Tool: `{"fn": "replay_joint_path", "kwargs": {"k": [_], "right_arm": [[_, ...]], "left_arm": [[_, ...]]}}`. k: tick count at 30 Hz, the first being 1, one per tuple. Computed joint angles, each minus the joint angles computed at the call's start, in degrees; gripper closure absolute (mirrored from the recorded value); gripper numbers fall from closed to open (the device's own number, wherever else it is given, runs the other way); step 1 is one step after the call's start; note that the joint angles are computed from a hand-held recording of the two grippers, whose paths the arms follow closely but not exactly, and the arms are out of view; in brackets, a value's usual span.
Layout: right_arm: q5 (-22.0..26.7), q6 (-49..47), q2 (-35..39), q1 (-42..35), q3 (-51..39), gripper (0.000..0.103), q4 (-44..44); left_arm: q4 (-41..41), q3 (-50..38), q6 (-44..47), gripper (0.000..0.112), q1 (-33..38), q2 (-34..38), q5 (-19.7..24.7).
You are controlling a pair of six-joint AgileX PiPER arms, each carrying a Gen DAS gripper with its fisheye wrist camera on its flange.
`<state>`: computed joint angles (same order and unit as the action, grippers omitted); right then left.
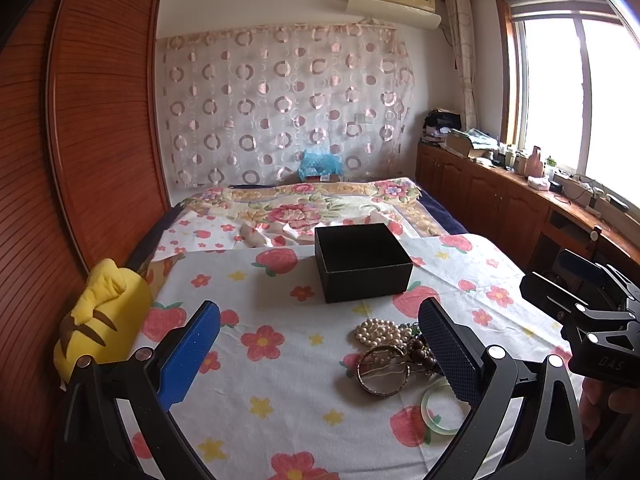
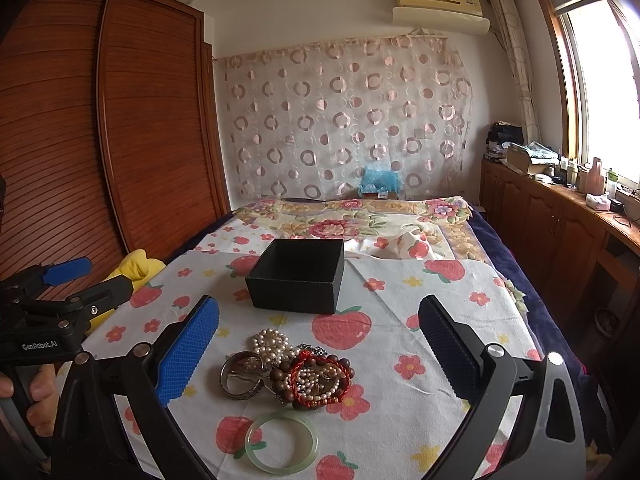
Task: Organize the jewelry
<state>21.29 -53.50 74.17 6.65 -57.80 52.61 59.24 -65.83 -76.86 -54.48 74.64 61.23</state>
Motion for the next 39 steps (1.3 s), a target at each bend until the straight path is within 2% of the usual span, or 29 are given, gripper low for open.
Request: {"fn": "replay_joint_path", "kwargs": {"k": [23,25,26,28,39], "right_arm": [[0.1,0.0,-0.3,0.0,0.2,0.003,0.1],[0.0,0.1,-0.3,0.1,0.2,0.003,0.0],[0.1,-0.1,-0.3,0.0,0.2,0.003,0.2],[0.0,0.0,-0.4,0.1,0.2,0.003,0.1],[-0.1,-0.2,-0.4,0.1,0.3,0.003,0.4]], "left_arm": [[0.4,0.4,-0.4,0.016,0.0,-0.3,-0.1],[4.4,0.8,-2.4,0.016,-1.3,0.4,3.7],[4.3,1.0,-2.7,0.016,-1.5,0.1,3.6],[0.5,0.6,-0.5,0.016,-0.1,-0.3,-0.1],[0.9,0.4,-1.0,0.016,-0.6,-0.1,0.2]]}}
